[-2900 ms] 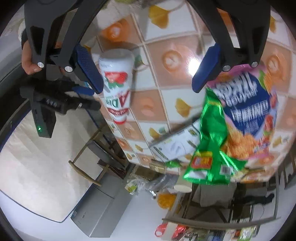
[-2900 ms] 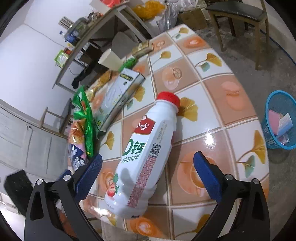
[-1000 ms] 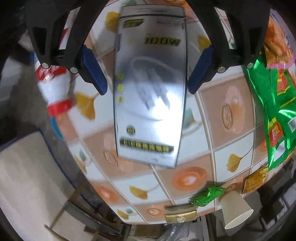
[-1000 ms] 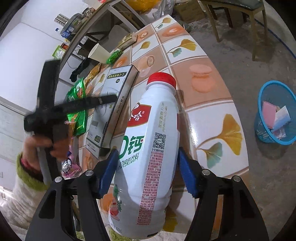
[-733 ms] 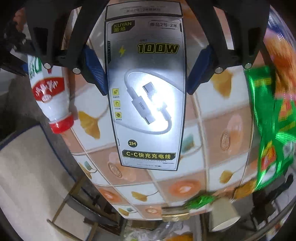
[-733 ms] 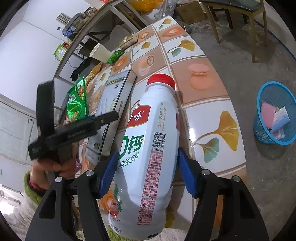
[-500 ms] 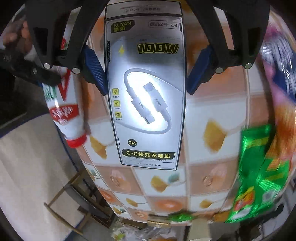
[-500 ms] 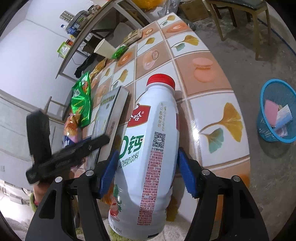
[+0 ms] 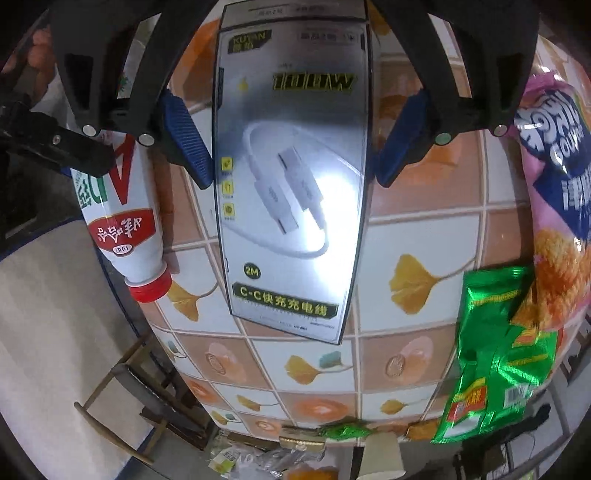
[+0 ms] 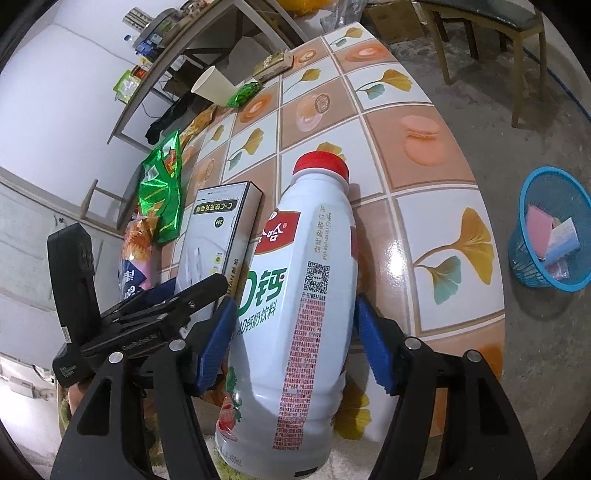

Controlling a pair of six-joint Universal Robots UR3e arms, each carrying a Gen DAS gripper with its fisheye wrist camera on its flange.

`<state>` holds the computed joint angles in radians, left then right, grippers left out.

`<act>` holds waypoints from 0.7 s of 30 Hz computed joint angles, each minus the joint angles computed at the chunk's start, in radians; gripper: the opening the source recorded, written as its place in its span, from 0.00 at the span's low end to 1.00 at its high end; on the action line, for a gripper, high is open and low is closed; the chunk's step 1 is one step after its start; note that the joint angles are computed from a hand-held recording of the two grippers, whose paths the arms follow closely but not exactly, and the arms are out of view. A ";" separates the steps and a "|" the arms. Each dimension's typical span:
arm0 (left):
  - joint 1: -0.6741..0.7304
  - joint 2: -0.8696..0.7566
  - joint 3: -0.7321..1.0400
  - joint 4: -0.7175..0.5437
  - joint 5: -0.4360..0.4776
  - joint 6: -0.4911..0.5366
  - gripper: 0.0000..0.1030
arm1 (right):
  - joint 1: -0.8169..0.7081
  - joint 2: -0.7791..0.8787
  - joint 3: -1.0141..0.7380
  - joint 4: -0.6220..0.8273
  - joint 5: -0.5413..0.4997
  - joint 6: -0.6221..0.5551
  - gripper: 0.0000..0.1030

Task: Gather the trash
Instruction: 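Lift the white milk bottle and the charger box off the table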

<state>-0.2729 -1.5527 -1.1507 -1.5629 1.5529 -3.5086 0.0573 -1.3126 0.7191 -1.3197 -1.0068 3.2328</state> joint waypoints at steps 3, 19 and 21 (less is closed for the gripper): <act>-0.026 -0.026 0.013 0.006 0.043 0.000 0.83 | 0.022 0.025 -0.043 0.008 -0.040 0.018 0.65; -0.093 -0.062 0.021 0.037 0.151 0.006 0.83 | 0.099 0.120 -0.200 0.039 -0.179 0.041 0.67; -0.094 -0.062 0.021 0.037 0.152 0.004 0.82 | 0.101 0.119 -0.196 0.036 -0.183 0.041 0.67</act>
